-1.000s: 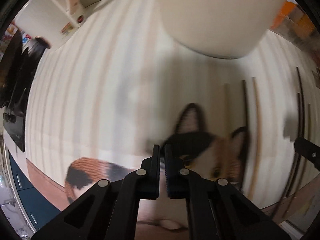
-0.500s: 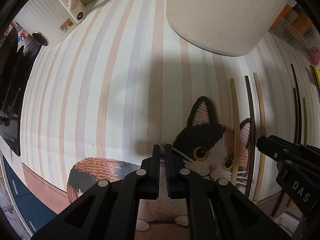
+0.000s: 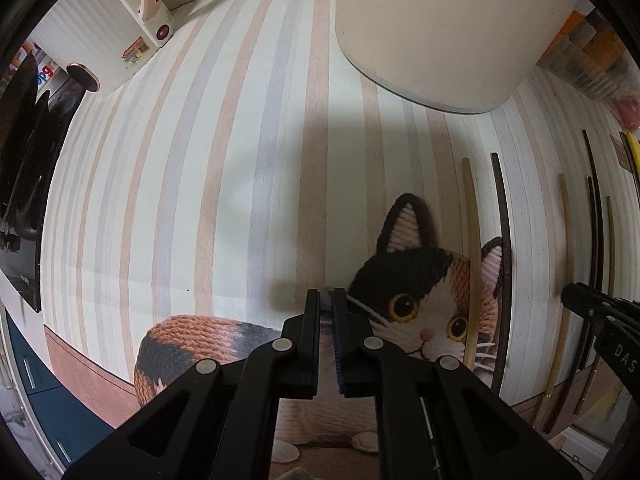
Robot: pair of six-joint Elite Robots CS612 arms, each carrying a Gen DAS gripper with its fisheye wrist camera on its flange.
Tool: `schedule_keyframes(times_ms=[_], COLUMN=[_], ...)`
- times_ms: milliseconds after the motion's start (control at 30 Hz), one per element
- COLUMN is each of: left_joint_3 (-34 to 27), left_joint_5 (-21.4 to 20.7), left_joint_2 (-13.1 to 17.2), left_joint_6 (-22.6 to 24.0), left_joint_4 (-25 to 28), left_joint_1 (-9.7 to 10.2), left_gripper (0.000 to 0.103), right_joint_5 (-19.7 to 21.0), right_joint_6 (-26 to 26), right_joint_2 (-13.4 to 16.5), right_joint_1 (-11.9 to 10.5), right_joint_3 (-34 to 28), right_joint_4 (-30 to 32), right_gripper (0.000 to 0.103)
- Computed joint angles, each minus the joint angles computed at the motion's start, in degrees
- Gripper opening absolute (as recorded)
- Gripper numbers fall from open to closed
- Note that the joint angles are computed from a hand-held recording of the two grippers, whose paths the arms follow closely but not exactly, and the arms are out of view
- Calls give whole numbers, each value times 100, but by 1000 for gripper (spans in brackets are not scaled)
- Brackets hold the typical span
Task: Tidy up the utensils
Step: 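Close the left gripper on a light wooden chopstick while the right grasps another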
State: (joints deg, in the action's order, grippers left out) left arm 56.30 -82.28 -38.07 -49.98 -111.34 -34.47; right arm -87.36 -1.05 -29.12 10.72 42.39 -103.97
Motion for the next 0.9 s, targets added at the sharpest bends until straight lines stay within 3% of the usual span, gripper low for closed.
schedule_keyframes(times_ms=[167,233,267,300,333,433,533,567,633,667,767,800,867,900], left_joint_3=[-15,63,78,106,113,-140,-415,-477,-585,-707,-701,-720,-764,-753], left_joint_5=[82,-152,-230,-290,-351,-445,-347,-345,-348,-364,-162,-134,-107,-126], left_joint_2=[9,-25,-36,-52,-59,60,226,270,352,425,448,463,495,491], left_joint_6=[-31,-67,-70,-41,5,103,146,157,221,262,344,393,489,488], left_joint_4=[42,-213,-322,-507,-694,-543,-253,-185,-110,32,-99,-118,-113,-99], left_joint_1=[-24,-3,-2,-9,-20,-48,-88,-95,-106,-111,-162,-173,-181,-168], left_gripper=[7,48,91,103,103,103,103,98,74,55,38,23,5,4], right_joint_5=[55,74,96,99,88,82,68,55,64,63,66,43,-3,-38], right_joint_6=[-2,-7,9,17,13,16,60,79,89,96,104,104,112,118], right_joint_2=[-49,-69,-84,-35,-19,-43,-75,-88,-105,-107,-136,-139,-95,-100], right_joint_1=[-61,-88,-100,-106,-126,-197,-240,-255,-286,-290,-314,-315,-304,-297], right_joint_3=[101,141,170,73,43,66,89,109,130,127,169,171,89,97], right_joint_4=[-33,-54,-65,-7,22,42,68,67,68,75,60,59,94,92], right_gripper=[7,7,7,7,7,7,7,7,7,7,7,7,7,7])
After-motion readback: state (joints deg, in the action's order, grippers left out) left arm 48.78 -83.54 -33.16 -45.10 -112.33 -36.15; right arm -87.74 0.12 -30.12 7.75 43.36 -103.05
